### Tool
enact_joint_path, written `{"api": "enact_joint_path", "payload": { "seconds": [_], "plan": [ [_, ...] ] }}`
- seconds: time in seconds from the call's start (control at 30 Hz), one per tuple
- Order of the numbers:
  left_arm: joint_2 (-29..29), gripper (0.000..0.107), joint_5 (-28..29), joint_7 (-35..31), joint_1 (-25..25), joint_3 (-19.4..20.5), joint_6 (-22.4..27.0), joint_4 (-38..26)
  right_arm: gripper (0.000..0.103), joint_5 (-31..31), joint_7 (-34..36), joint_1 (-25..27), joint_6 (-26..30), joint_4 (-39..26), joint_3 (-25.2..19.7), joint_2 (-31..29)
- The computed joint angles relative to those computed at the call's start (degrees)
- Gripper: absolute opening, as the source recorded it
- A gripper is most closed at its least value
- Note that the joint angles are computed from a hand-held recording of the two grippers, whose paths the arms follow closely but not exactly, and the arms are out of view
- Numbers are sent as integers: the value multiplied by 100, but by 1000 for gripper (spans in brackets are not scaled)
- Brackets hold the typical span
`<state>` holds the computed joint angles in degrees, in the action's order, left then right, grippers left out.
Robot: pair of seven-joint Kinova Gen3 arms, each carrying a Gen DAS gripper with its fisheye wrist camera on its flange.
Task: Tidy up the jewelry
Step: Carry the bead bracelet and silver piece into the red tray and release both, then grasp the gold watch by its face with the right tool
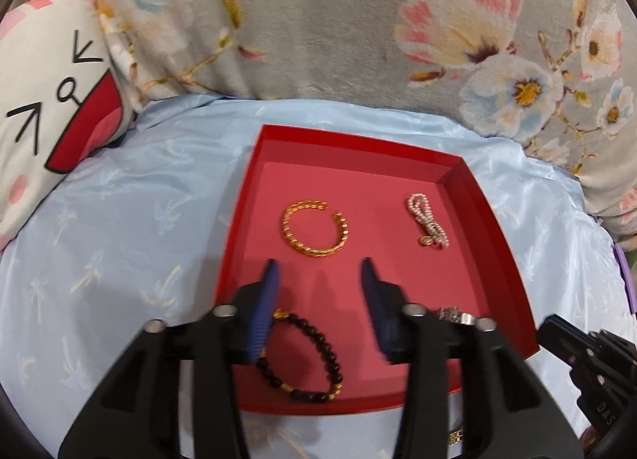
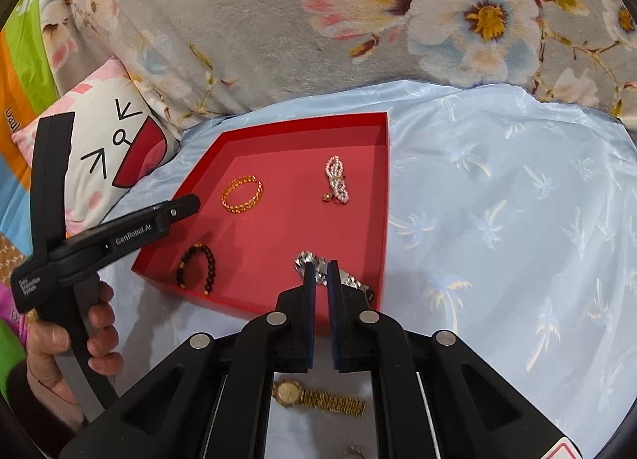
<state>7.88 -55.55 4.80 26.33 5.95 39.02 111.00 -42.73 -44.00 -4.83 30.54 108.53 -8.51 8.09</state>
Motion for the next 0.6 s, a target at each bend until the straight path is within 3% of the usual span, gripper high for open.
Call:
{"api": "enact_joint_path", "payload": {
  "seconds": [0.1,0.17,0.27,0.4,0.47,0.6],
  "plan": [
    [-105,57,-55,162,99,62,213,100,19,-135,183,106,51,174,31,-87],
    [-223,62,-134,329,168,160,317,234,34,-235,349,154,52,314,68,-157],
    [-366,66,-194,558,281,378,547,425,47,-359,685,205,142,508,148,-251],
    [-493,66,-163,845,433,671,773,648,50,-390,1119,199,332,624,225,-247],
    [-524,66,-128,958,543,815,880,735,59,-473,1391,204,408,655,225,-200],
    [-575,66,-7,1145,689,967,896,877,62,-197,1364,4,217,677,170,-130]
  ]
}}
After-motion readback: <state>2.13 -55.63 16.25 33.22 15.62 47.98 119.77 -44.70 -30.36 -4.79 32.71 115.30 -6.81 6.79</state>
